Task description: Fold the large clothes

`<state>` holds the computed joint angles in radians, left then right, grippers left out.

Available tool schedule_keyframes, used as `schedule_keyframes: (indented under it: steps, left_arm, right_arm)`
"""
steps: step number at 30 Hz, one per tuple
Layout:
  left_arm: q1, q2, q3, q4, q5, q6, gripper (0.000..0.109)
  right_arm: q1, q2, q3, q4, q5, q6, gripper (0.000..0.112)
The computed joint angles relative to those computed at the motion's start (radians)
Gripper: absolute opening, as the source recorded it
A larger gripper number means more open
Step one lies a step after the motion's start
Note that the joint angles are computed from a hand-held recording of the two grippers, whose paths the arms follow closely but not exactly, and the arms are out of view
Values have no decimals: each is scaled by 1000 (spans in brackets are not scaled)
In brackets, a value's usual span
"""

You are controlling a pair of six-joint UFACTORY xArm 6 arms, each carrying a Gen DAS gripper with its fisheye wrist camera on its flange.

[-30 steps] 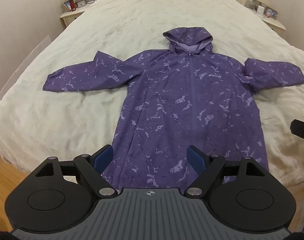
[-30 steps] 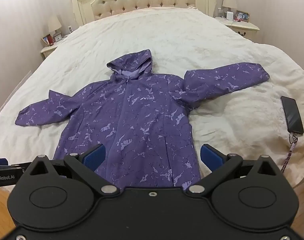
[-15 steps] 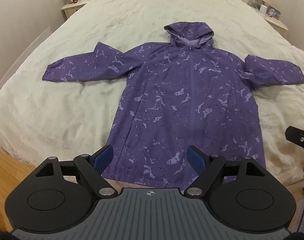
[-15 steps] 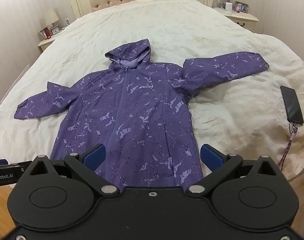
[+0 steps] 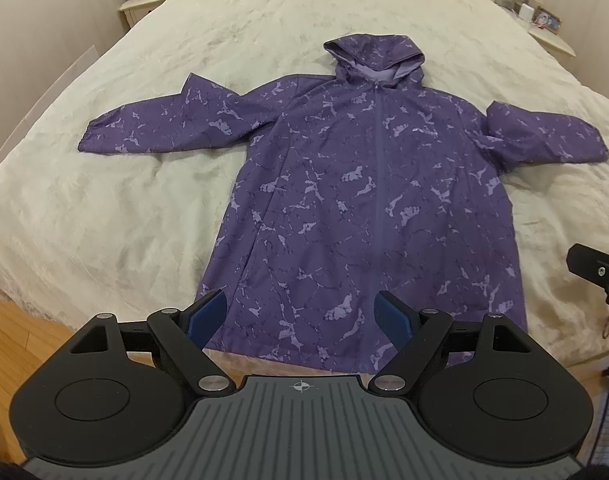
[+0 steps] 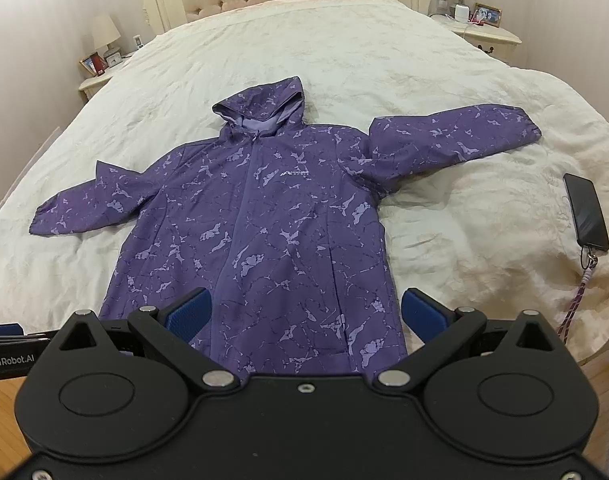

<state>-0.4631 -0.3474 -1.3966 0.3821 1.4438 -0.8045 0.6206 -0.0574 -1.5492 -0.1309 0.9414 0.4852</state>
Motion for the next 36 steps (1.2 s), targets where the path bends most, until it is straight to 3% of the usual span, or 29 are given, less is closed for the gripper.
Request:
schedule_keyframes:
  steps: [36]
  left_arm:
    - [-9,24,-25,-14,18,-1,80]
  right_arm:
    - [1,5,3,-4,-24,-7,101]
